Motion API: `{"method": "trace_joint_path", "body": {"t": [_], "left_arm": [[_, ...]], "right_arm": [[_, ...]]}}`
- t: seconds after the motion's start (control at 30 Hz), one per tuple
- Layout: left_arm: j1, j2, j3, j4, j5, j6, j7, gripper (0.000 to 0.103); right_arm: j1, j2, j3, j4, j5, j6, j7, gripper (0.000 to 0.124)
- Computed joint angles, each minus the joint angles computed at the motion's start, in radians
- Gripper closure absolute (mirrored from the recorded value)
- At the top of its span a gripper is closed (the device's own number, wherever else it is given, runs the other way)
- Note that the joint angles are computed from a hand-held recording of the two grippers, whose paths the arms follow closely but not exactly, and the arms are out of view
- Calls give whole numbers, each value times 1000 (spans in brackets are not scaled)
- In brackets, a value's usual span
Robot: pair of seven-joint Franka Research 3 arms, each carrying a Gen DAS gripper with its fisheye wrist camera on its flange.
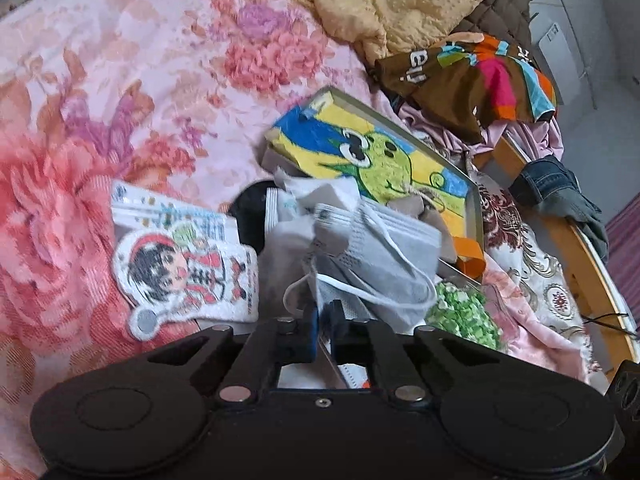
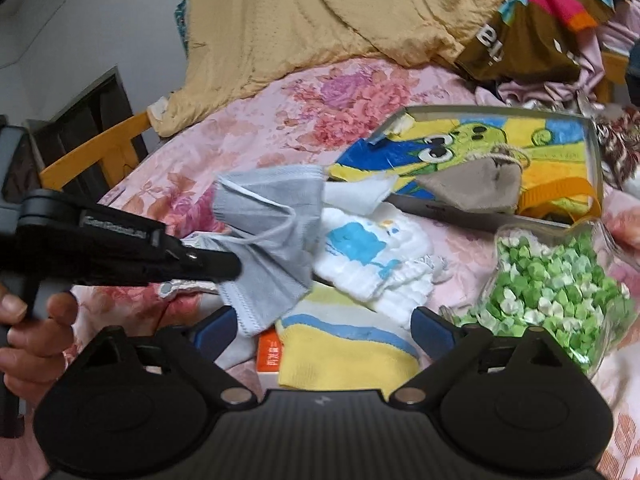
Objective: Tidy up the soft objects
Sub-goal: 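Grasp the grey face mask with the left tool while the right grasps the striped sock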
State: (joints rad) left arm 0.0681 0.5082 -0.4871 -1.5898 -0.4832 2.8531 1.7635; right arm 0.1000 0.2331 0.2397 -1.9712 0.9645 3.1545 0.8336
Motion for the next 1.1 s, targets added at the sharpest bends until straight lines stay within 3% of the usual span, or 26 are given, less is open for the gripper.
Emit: {"method": "trace_joint_path", "body": {"t": [0.1,0.33,0.53,0.7,0.83,0.9,1.0,1.1], "left_arm": [[-14,-7,12,-10,33,25,6,100],[-40,-21,29,-43,148,81,45,96],[-35,-15,28,-45,199,78,14,91],[18,-10,-41,-65,189,111,85,98],[42,-21,-78,-103,213,177,133,101],[57,-27,-99,-127,238,227,148,102],[65,-40,-110,-168,304,311,159,102],[90,-49,-138,-205,363,374,164,102]], "right_arm": [[43,8,-62,-3,-85,-22,101,34],[9,27,-25,17,-68,-45,103,41],[13,33,-34,20,-70,-49,134,58],[46,30,-76,12,-139,-48,206,75],[120,20,-164,-17,-320,-24,351,103],[87,13,-125,-27,-329,-9,345,106],[129,-2,-168,-52,-418,14,400,108],[107,-23,-138,-79,-447,40,406,109]]}}
